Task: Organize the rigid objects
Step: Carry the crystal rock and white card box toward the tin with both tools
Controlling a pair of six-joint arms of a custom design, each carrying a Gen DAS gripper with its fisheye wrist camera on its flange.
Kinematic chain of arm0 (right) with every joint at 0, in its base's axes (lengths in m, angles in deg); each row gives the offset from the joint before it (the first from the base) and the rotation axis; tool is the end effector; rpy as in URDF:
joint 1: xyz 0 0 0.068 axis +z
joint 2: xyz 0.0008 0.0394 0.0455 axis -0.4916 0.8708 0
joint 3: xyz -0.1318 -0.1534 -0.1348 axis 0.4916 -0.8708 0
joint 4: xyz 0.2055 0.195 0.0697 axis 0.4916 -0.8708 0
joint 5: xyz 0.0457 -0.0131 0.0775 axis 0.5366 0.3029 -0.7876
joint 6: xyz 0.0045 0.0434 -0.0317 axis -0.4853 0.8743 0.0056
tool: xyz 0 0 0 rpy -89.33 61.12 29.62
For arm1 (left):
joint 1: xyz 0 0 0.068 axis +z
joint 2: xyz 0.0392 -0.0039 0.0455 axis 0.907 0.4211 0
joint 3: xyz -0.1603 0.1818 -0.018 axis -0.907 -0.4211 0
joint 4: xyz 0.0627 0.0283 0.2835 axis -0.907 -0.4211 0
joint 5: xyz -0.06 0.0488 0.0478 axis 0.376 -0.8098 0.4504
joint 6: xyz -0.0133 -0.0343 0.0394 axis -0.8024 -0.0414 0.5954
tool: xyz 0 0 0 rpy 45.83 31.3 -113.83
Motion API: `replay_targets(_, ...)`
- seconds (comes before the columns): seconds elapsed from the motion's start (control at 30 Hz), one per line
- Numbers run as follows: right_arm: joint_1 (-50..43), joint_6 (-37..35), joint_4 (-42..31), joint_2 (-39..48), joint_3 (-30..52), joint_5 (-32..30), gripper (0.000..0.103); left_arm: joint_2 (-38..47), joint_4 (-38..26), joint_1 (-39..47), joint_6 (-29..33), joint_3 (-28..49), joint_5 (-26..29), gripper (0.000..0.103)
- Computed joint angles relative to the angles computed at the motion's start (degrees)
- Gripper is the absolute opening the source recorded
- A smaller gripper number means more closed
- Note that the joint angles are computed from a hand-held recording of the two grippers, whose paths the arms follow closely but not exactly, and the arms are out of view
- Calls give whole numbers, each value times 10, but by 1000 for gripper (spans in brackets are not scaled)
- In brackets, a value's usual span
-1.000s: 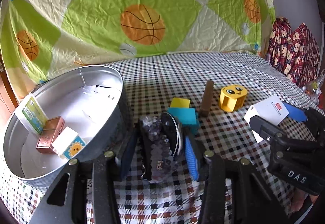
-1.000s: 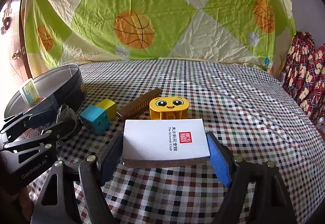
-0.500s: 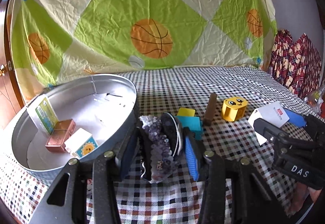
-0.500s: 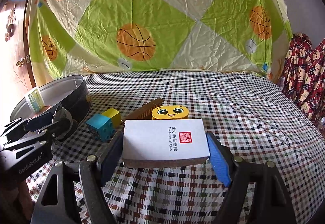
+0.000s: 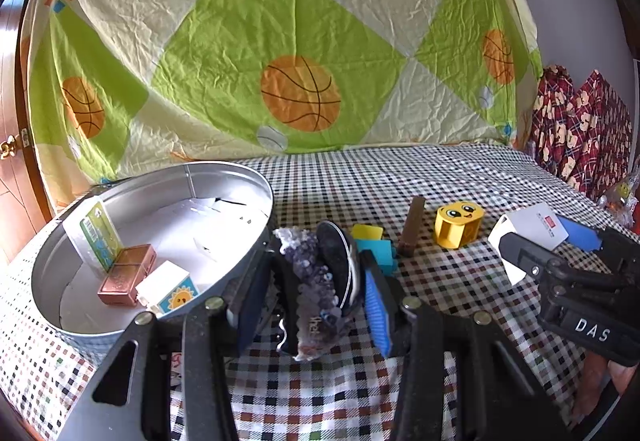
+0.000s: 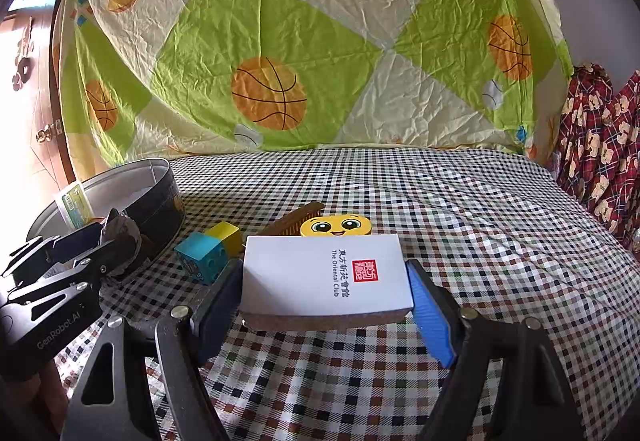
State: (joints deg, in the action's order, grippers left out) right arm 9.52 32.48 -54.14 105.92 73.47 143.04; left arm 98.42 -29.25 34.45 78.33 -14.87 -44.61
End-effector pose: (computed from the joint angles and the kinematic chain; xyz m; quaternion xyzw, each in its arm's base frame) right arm 0.2317 0.1506 0.1734 0.1789 0.8310 -0.1171 0.5135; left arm 0.3387 -0.2033 0.1857 0.2675 0.8034 -0.1484 0.5109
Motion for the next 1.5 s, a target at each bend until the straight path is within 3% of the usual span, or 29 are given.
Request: replay_targets(1.5, 71, -21, 41, 18, -11, 139, 80, -62, 172, 5, -1, -119, 3, 45)
